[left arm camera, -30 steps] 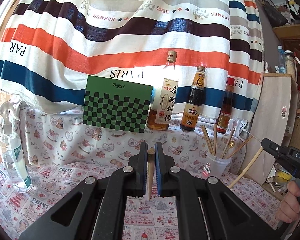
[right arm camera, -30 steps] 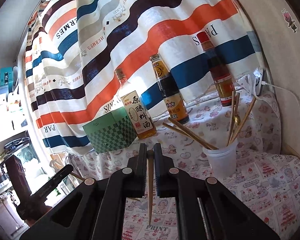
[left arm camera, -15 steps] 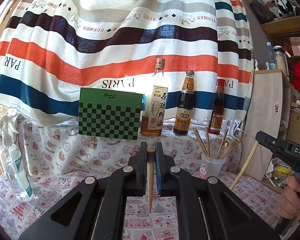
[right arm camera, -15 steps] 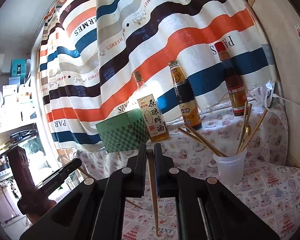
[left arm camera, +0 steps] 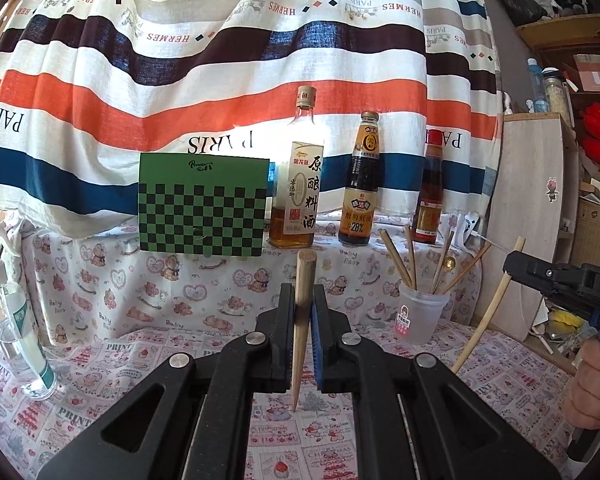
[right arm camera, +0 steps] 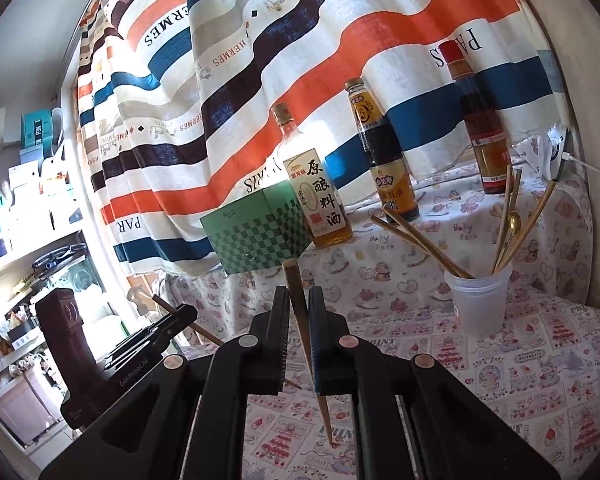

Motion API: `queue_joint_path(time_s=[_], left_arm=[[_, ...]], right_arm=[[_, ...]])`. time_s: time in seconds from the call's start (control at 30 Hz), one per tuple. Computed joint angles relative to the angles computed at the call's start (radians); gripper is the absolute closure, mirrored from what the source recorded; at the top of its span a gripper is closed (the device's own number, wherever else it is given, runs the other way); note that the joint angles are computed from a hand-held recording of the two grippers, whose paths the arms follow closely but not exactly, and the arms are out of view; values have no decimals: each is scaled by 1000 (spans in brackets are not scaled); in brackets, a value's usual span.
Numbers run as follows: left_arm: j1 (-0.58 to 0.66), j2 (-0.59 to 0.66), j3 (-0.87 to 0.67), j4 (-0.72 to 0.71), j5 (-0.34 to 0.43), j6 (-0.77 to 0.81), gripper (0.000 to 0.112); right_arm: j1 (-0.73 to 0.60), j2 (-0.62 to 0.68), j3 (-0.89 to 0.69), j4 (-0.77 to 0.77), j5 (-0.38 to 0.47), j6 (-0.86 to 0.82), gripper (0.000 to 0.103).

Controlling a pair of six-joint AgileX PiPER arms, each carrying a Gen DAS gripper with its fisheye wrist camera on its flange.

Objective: Organize utensils
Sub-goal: 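Carry both held chopsticks upright toward the clear cup, then lower both held chopsticks upright into the clear cup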

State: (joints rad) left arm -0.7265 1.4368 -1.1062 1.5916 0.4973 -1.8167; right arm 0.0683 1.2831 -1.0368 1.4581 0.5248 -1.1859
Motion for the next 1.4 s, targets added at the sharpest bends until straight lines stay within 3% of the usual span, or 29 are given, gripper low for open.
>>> queue_joint_path(time_s=[0.27,0.37,0.47,0.63,0.9,1.03,1.27,1.33,1.4], left_arm=[[28,24,-22,-102,-38,82,105],[33,50,-35,-110,-20,88,106],[68,64,-41,-151,-61,108,106],[85,57,-36,-170,-78,107,106],[29,67,-71,-47,-15,33,106],[27,129,-234,-182,-12,216,106],[49,287,-610,-617,-30,645,106],[36,347,-746,-772,34,812,106],[6,422,-906,-859,145,952,106]], right_arm=[[39,88,-84,-243,22,229,93],[71,126,-116,-364,8,338,93],[94,156,-131,-432,-10,395,93],[123,139,-98,-438,-108,387,95],[136,67,-47,-345,-312,250,95],[75,67,-148,-565,-295,467,95],[-47,119,-380,-684,-237,586,95],[-75,146,-425,-660,-237,587,95],[-92,169,-441,-621,-269,578,95]])
